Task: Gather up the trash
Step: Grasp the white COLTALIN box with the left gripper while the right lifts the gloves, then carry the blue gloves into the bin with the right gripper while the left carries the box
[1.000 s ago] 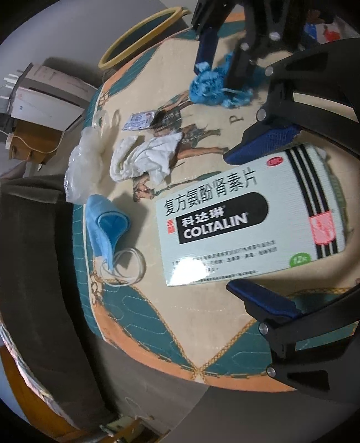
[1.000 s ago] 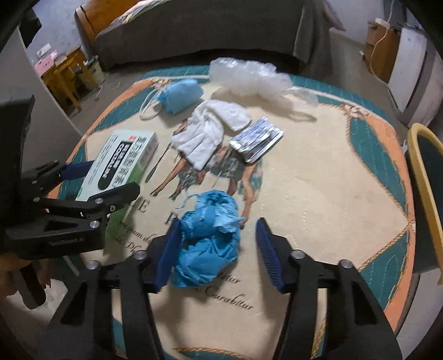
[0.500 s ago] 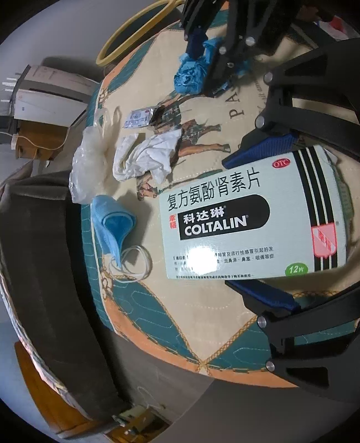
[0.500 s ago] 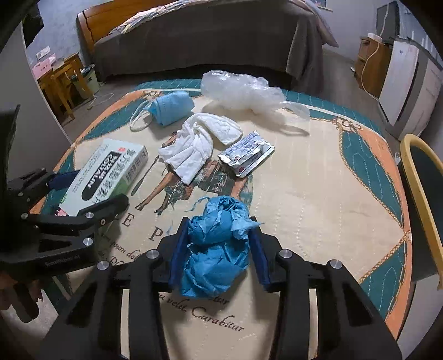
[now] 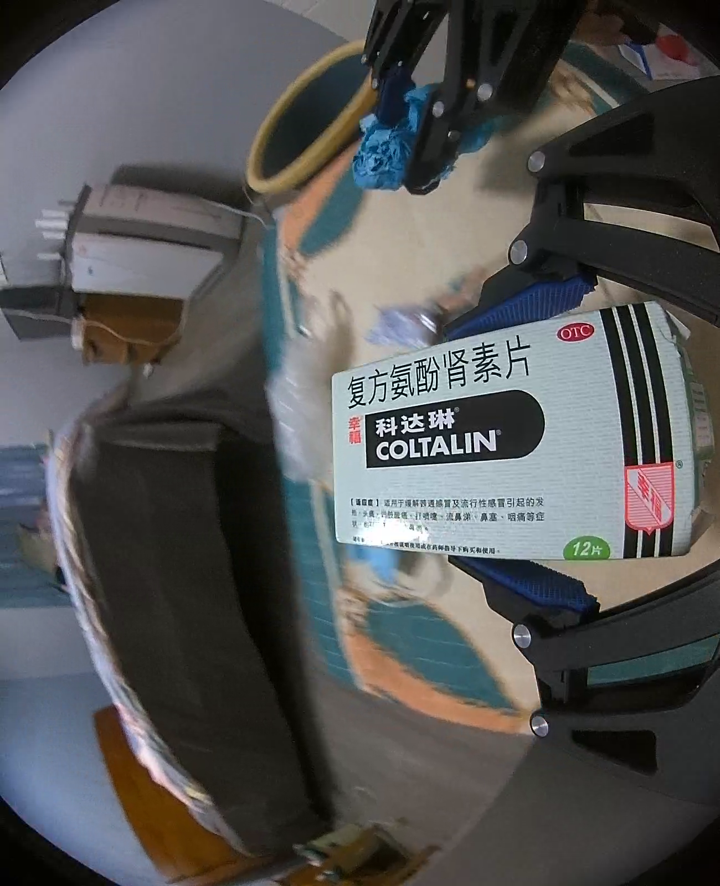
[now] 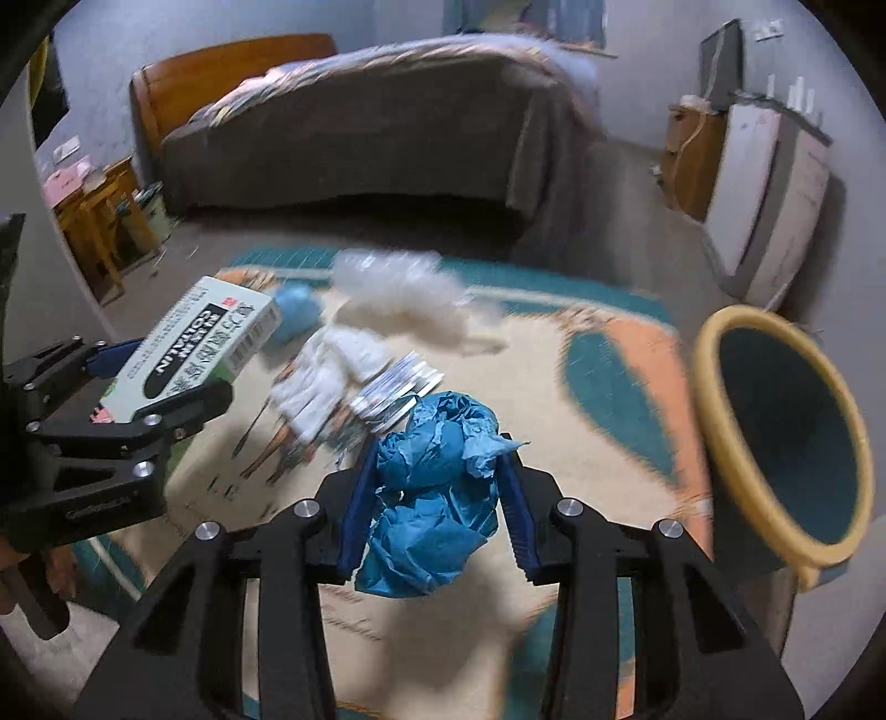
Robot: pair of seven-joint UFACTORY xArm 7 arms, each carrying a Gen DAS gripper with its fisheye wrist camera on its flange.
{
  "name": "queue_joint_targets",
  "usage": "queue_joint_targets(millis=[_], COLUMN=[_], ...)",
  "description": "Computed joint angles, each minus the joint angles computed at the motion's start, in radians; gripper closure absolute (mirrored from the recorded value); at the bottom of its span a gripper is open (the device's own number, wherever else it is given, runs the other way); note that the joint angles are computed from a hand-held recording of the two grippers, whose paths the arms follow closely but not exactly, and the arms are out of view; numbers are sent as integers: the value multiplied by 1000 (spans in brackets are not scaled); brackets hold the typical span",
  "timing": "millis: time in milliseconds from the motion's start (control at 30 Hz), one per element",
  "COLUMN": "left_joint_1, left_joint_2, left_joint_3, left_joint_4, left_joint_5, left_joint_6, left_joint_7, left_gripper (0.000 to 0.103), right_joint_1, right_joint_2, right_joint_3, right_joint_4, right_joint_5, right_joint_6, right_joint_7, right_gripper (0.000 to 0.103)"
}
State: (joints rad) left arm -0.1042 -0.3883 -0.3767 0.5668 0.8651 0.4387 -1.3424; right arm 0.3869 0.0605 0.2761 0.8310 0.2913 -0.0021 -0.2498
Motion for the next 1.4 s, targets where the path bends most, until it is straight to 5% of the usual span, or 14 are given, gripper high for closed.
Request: queue_joint_targets(millis=[133,767,1400], left_joint_1=[10,-185,-362], left_joint_2=[60,302,536], left_joint_3=[-16,103,219], left_joint_4=[91,386,629], left_joint_5=[43,175,162], left_joint_6=[5,91,80], left_joint_7=[-23,-44,12], left_gripper=[29,29,29], right_joint_1=[-14,-202,-250], right_joint_2=[-14,5,28], right_joint_3=[-37,-4,-62], right_joint_4=[12,138,171], right_joint_5=[-38,498,852], right_joint_6=[-19,-26,14], right_joint_7=[30,-427,-788], right_gripper=[62,62,62])
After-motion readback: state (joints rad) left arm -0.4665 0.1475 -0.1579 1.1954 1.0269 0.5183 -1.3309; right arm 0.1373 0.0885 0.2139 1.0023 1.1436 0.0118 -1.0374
